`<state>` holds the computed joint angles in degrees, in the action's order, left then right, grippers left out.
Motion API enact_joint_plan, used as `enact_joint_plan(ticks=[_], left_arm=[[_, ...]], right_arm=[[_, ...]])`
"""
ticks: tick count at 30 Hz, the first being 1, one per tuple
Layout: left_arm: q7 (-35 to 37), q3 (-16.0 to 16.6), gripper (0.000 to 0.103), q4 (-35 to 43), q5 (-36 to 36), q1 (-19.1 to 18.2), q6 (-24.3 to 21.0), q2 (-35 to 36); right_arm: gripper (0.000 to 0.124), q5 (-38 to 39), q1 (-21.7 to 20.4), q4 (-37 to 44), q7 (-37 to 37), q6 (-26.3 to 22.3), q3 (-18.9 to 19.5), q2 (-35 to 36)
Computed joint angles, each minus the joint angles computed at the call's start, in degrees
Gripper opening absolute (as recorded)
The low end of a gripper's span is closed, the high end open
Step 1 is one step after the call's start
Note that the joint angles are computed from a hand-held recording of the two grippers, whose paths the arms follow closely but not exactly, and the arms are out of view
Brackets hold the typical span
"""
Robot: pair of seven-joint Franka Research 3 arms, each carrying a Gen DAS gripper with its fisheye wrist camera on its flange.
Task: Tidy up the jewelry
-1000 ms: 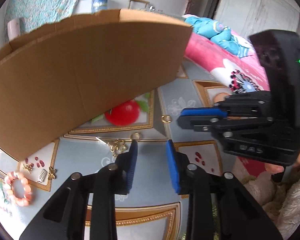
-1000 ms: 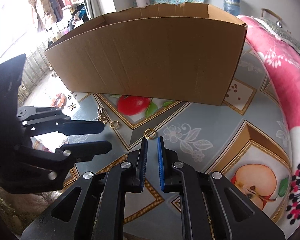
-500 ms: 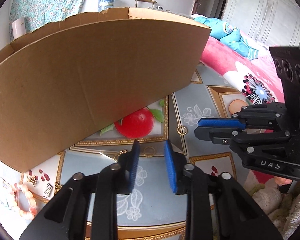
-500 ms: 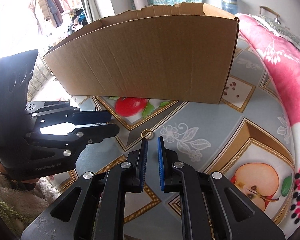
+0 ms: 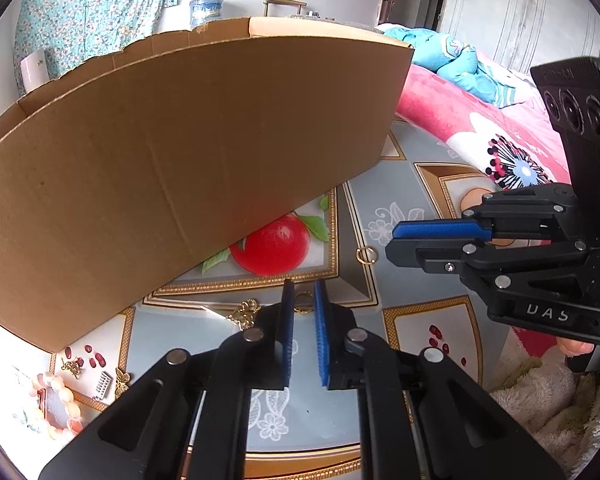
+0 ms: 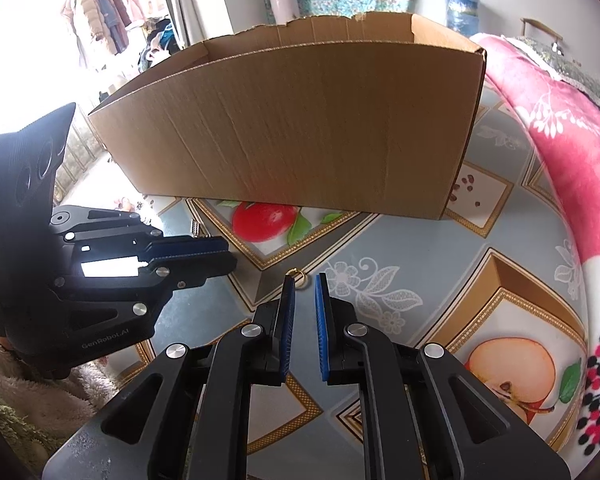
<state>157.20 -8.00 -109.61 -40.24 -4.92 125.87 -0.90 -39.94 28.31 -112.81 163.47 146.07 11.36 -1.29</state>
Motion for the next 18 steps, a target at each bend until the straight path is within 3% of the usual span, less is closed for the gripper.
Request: enact_joint_plan(ticks=[3,6,18], left_arm=[[0.2,0.1,0.009,0.1,-0.3,0.1,-0.6,0.0],[0.3,0.2,0.009,0.1,-0.6,0.3,-1.0,-0.1],[1.5,0.6,0.009,-0.1,-2.1,0.6,-1.5,-0.5]], right_arm=[[0.011,0.1,0.0,0.4,-0.4,0.2,-0.1,0.2],[0.022,0.2,0.2,1.2,-1.6,-0.2,-0.1,0.7],[0.022,1.2,2.7,7.0,-7.9,-5.4,-1.6,5.2]])
